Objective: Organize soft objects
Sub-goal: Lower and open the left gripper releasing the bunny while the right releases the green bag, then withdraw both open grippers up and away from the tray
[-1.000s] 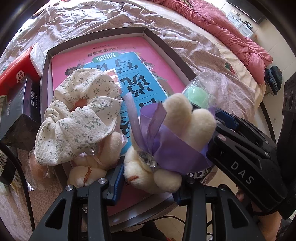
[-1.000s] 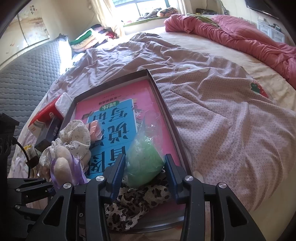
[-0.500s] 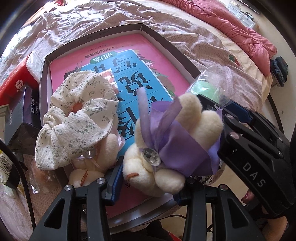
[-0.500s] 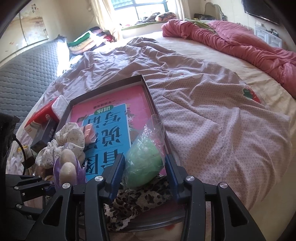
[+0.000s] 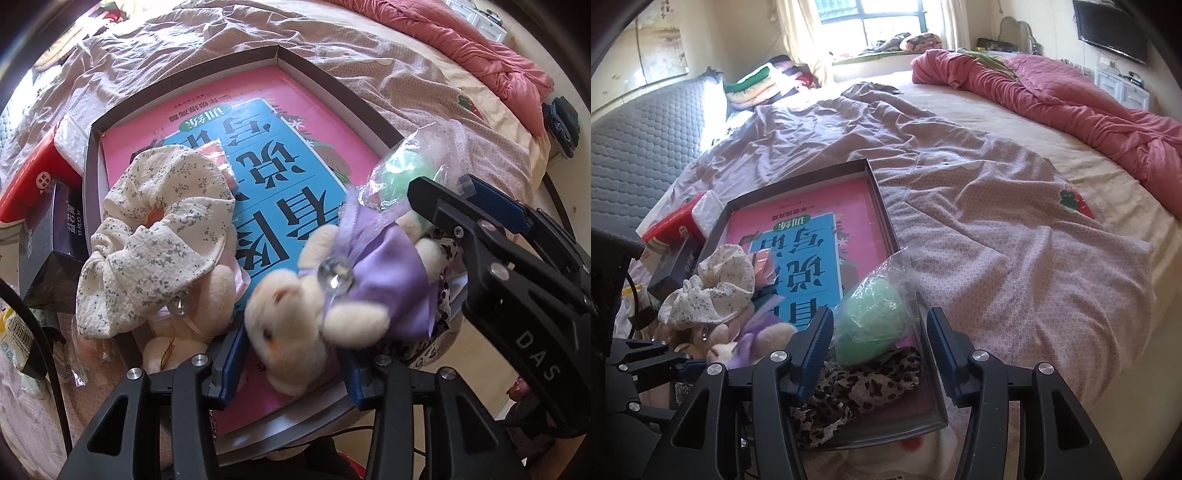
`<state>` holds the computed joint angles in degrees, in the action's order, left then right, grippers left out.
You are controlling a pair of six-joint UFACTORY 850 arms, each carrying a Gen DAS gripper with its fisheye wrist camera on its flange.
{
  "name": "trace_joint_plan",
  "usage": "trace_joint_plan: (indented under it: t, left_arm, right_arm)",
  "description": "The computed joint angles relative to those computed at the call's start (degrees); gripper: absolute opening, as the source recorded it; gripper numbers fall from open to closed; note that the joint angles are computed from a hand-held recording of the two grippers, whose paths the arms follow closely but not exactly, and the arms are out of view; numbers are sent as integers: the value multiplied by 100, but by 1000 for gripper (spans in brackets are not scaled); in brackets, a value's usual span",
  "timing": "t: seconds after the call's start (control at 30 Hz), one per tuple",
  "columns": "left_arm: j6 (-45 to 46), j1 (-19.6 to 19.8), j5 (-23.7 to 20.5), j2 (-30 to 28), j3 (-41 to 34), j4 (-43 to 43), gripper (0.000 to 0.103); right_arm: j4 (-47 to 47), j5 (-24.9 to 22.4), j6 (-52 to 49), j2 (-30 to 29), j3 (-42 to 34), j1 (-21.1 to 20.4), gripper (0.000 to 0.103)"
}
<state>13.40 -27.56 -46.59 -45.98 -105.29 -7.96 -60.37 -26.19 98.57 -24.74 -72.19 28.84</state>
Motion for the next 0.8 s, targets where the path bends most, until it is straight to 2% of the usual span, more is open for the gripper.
trace_joint_plan:
  t: [0.8]
  left_arm:
    - [326, 165, 201, 408, 461, -370, 48]
  right_arm:
    - [205, -323, 14, 143, 93, 54, 60]
